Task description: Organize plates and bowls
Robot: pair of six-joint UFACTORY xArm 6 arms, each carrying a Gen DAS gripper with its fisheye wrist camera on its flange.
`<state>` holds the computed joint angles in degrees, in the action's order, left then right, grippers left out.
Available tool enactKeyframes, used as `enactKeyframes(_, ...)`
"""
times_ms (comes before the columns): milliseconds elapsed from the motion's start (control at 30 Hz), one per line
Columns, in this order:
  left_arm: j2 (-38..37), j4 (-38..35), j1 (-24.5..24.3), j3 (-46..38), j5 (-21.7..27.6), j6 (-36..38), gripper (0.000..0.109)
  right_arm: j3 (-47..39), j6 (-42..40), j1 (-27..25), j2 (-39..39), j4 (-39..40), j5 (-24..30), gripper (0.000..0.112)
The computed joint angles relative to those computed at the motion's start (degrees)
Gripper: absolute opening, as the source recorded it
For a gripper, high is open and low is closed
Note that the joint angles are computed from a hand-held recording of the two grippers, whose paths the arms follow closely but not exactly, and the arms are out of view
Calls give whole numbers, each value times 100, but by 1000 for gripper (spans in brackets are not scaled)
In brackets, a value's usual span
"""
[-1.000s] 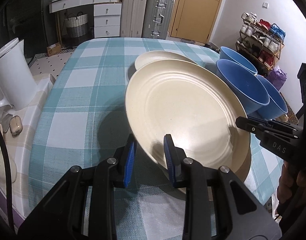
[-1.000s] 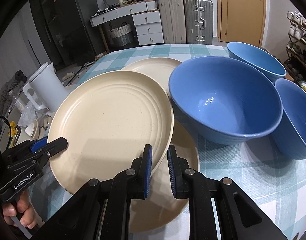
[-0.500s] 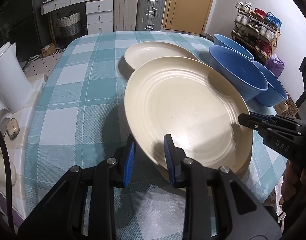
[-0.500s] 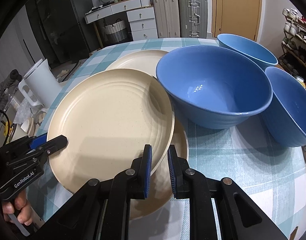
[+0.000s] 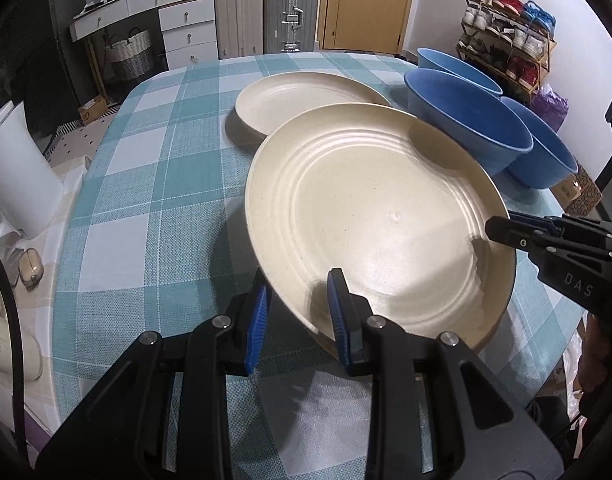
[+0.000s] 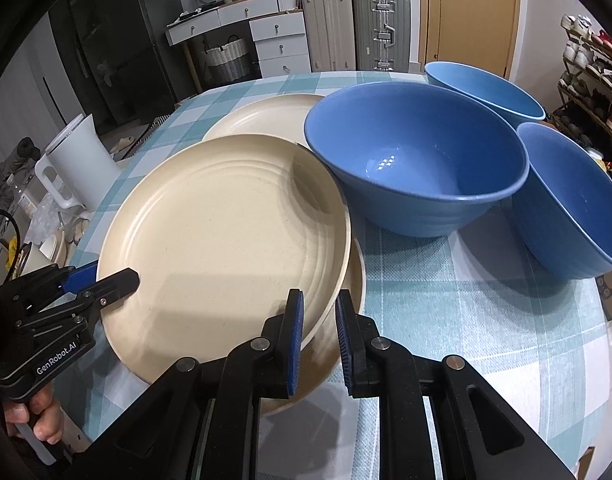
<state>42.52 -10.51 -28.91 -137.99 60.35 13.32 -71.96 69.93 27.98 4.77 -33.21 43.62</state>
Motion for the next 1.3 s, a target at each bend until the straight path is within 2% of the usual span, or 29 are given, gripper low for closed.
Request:
enactKeyframes(500, -125, 246, -139, 202, 95, 151, 25, 144, 59, 52, -75, 74, 157, 17)
enactKeyframes(867, -313, 453, -207, 521, -11, 205, 27, -20, 68, 76, 99, 59, 246, 17)
enactKeyframes(1300, -228, 746, -261, 408, 166, 173, 30, -42, 85, 104, 160, 14, 271, 17)
